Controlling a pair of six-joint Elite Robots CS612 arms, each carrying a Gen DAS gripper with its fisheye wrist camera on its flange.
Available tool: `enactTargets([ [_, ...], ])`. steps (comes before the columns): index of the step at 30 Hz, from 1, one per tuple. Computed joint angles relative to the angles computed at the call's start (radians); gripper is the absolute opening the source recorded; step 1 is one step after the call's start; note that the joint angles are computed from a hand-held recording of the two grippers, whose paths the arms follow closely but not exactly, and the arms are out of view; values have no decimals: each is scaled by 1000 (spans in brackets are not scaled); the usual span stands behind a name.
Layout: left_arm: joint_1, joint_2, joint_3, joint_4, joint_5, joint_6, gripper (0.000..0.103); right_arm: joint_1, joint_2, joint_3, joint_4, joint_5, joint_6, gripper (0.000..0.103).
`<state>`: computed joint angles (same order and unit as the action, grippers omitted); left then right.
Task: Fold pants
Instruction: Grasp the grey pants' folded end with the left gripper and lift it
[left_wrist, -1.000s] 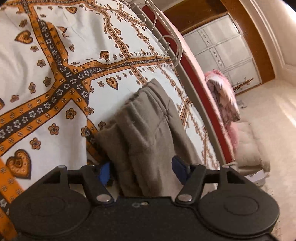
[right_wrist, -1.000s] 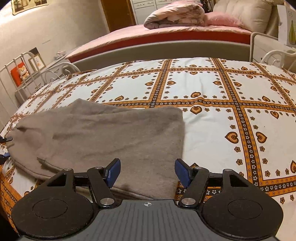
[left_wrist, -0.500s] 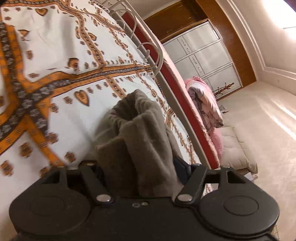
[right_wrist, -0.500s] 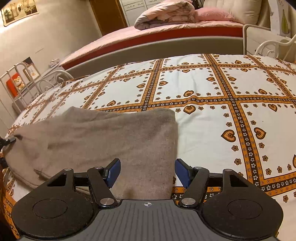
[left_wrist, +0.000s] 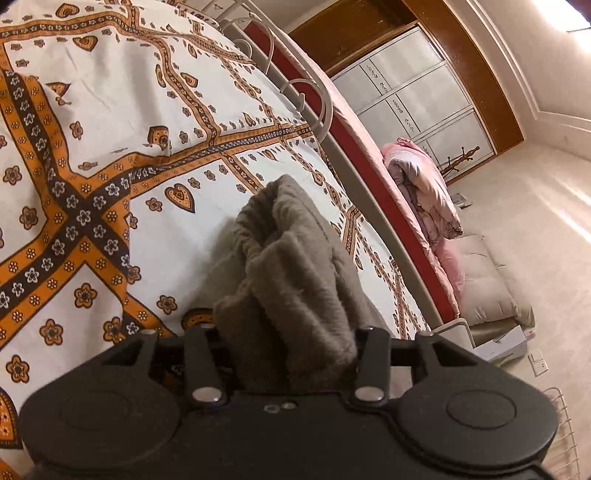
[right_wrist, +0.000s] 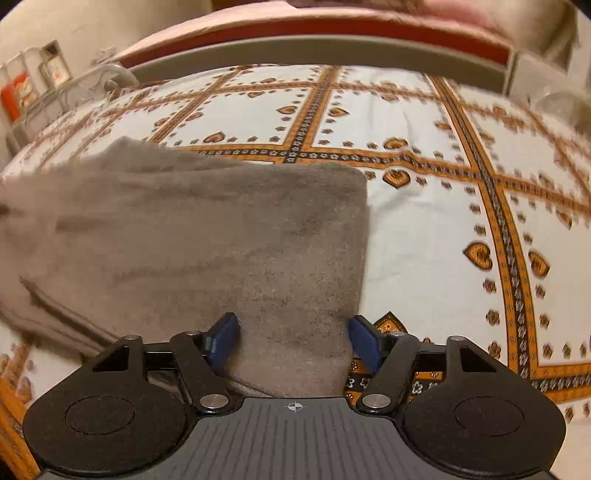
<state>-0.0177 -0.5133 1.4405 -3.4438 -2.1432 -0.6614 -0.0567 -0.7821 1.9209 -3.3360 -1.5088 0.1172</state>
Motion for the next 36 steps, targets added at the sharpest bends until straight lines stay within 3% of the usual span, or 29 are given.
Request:
enactTargets([
  [5,-2,-6,9,8,15,-2,37,-18,-32,62,-137,47,51,66],
  [6,0,-5,7,12,10,-3,37,-18,-37,73,-143,44,45,60],
  [8,2,-1,4,10,2,-12,37,-30,-43,85,-111,112,57,27],
  [10,2,-1,4,11,2,-12,37,-29,-40,78,-55,124,66,22],
  [13,1,-2,5,10,7,-16,38,-29,-41,75,-43,123,66,22],
  [16,1,-4,9,13,8,-5,38,-29,-54,107,-114,125,63,22],
  [20,0,-7,12,17,10,5,38,-20,-53,93,-34,90,22,22],
  [24,-1,-10,14,21,17,11,38,-39,-60,125,-150,177,62,22],
  [26,0,-8,11,23,12,13,38,-22,-58,111,-61,111,34,21],
  [28,-1,-9,12,22,17,10,38,-19,-57,108,-63,103,24,22],
  [31,-5,-16,18,25,35,36,38,-54,-45,142,-266,179,137,22],
  [34,-11,-24,26,30,62,87,38,-66,-41,148,-340,115,242,22],
  [36,-10,-21,21,29,56,83,36,-68,-45,141,-304,78,260,22],
])
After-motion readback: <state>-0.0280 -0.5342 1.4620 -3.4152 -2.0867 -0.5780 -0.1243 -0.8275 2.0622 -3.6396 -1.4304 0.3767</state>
